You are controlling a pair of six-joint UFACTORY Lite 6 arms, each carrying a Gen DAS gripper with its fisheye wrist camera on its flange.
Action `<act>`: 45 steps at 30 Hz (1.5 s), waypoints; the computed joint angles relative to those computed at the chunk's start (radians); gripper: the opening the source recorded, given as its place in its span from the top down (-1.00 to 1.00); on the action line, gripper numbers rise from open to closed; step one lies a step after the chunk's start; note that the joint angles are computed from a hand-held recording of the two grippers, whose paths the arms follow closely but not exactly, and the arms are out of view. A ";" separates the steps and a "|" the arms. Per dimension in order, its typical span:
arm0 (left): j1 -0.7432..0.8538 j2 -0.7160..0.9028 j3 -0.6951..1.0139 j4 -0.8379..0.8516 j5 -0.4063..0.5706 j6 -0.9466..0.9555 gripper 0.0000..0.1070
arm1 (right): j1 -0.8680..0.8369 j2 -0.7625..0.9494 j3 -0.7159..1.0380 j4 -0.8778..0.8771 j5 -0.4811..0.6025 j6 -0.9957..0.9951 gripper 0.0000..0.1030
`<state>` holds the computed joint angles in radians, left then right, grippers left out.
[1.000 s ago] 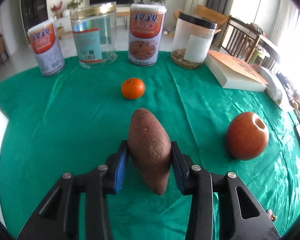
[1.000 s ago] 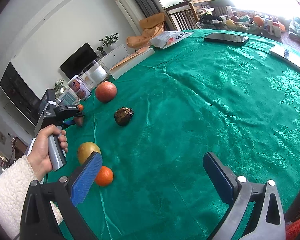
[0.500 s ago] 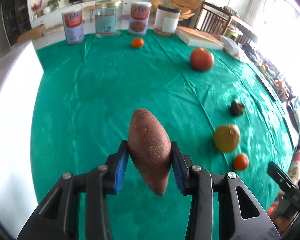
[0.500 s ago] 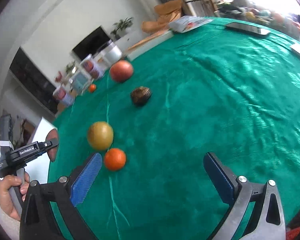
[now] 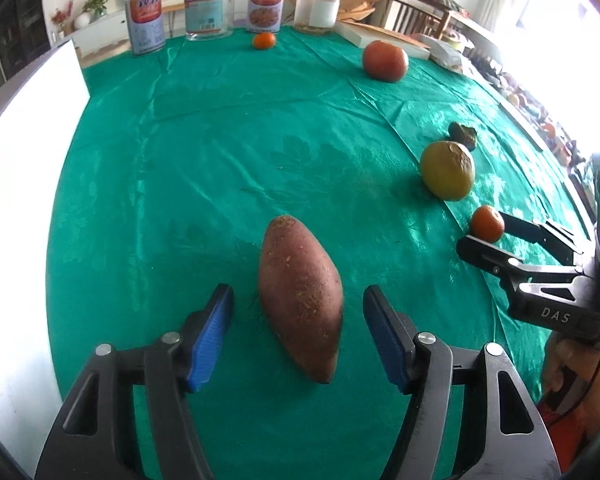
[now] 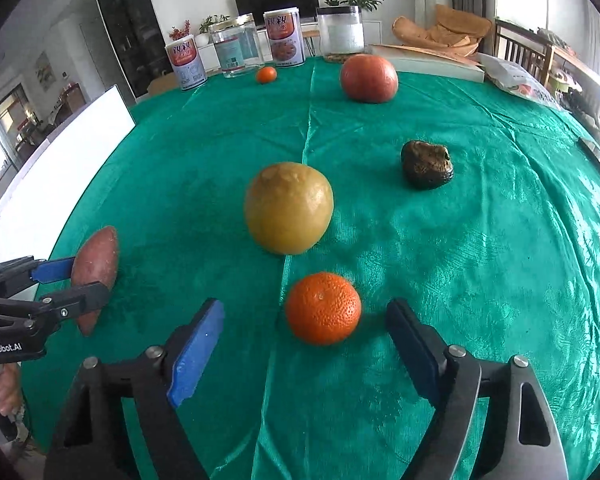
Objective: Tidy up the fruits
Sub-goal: 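Close the right gripper on the mandarin while the left gripper holds the sweet potato, then carry the sweet potato and mandarin into the box and open both grippers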
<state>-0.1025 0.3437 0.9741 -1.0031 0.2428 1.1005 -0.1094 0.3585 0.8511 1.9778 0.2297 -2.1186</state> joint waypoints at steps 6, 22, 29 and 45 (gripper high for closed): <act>-0.072 -0.013 -0.043 -0.027 -0.104 0.029 0.23 | -0.054 -0.010 0.011 -0.240 0.050 0.248 0.38; 0.758 -0.538 -0.047 0.108 0.879 -0.042 0.24 | 0.215 -0.285 0.044 -0.756 0.578 1.124 0.38; 0.984 -0.213 0.205 0.249 0.657 -0.086 0.24 | 0.707 0.058 0.608 -0.961 0.488 1.464 0.38; 0.943 -0.389 0.019 0.084 0.505 0.024 -0.62 | 0.543 -0.204 0.292 -0.740 0.261 1.189 -0.54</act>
<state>0.8401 -0.0448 0.9929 -0.9191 0.7482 1.1243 0.4338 0.1543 1.1433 1.2376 0.4907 -0.9297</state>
